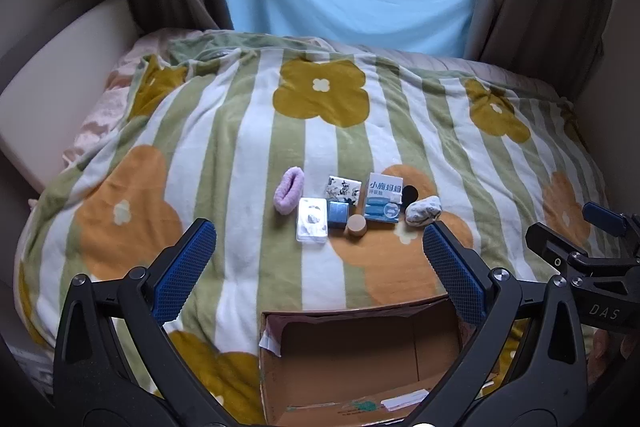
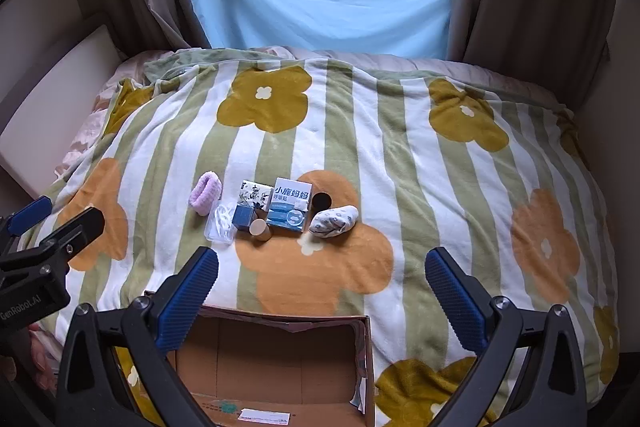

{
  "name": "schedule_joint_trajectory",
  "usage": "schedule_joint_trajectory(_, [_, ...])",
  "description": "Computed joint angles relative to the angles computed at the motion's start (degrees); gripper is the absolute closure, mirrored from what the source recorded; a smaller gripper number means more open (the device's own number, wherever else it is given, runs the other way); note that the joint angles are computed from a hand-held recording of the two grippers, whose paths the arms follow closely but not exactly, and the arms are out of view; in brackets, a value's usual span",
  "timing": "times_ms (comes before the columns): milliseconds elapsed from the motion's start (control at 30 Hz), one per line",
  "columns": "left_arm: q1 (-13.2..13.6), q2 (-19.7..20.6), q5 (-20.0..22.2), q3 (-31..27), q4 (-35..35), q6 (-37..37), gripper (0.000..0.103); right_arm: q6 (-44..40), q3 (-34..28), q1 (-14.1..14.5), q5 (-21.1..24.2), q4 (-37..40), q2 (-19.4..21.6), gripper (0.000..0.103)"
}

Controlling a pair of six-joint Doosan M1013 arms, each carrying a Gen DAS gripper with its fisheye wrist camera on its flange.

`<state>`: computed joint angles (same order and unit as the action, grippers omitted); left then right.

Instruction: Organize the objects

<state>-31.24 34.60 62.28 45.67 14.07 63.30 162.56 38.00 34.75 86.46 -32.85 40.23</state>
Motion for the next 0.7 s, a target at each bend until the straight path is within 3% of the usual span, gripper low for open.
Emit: schedule_joint_trajectory(700, [0.9,-0.65,-0.37,0.94,-0.59,1.94,0.0,1.49,-0.5,0.51,1.29,-1.75,0.55,0.0])
